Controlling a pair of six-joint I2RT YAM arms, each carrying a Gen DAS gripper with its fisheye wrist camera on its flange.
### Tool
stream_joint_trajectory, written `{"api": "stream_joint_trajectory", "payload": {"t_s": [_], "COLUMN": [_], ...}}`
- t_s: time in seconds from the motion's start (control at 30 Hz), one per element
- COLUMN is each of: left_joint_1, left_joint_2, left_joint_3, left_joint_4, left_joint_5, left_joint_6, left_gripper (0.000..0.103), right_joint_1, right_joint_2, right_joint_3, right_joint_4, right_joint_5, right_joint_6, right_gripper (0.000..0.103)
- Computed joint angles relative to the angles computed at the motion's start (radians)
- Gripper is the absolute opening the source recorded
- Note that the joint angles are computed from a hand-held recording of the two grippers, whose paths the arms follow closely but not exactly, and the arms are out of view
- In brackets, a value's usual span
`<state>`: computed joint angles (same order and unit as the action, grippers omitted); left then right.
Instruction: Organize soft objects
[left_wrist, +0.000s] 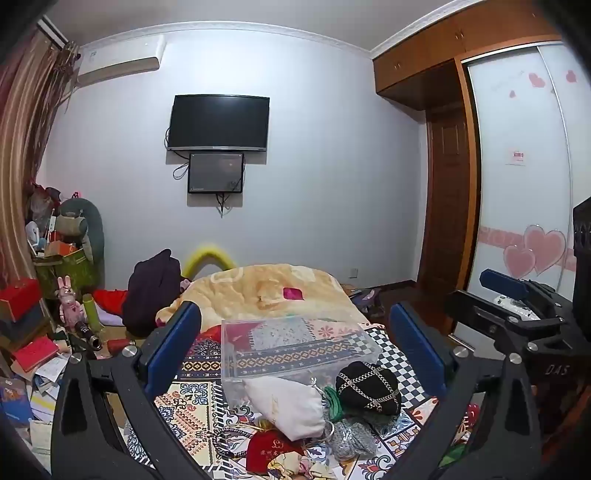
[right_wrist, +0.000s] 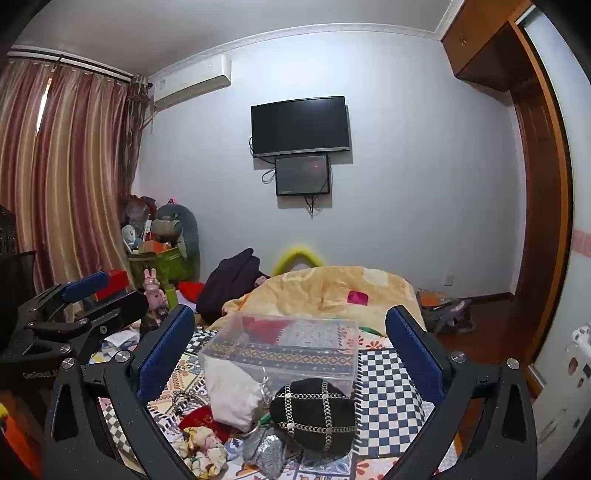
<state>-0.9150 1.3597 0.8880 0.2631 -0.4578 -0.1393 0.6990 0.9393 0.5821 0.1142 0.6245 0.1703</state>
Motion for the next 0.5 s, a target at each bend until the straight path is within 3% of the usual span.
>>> {"api": "stream_joint_trajectory", "payload": {"t_s": [0.5], "left_joint_1": [-0.012], "left_joint_2": [-0.003], "left_joint_3": [0.002], "left_joint_4": [-0.008], "left_joint_5": [-0.005], "left_joint_6": [0.011], "left_gripper": [0.103], "right_joint_1": [0.029], "right_joint_2": [-0.007], "right_joint_3": [0.027], "right_joint_4": [-0.047], "right_joint_5": [0.018], "right_joint_6": [0.019], "right_gripper": [0.103]}}
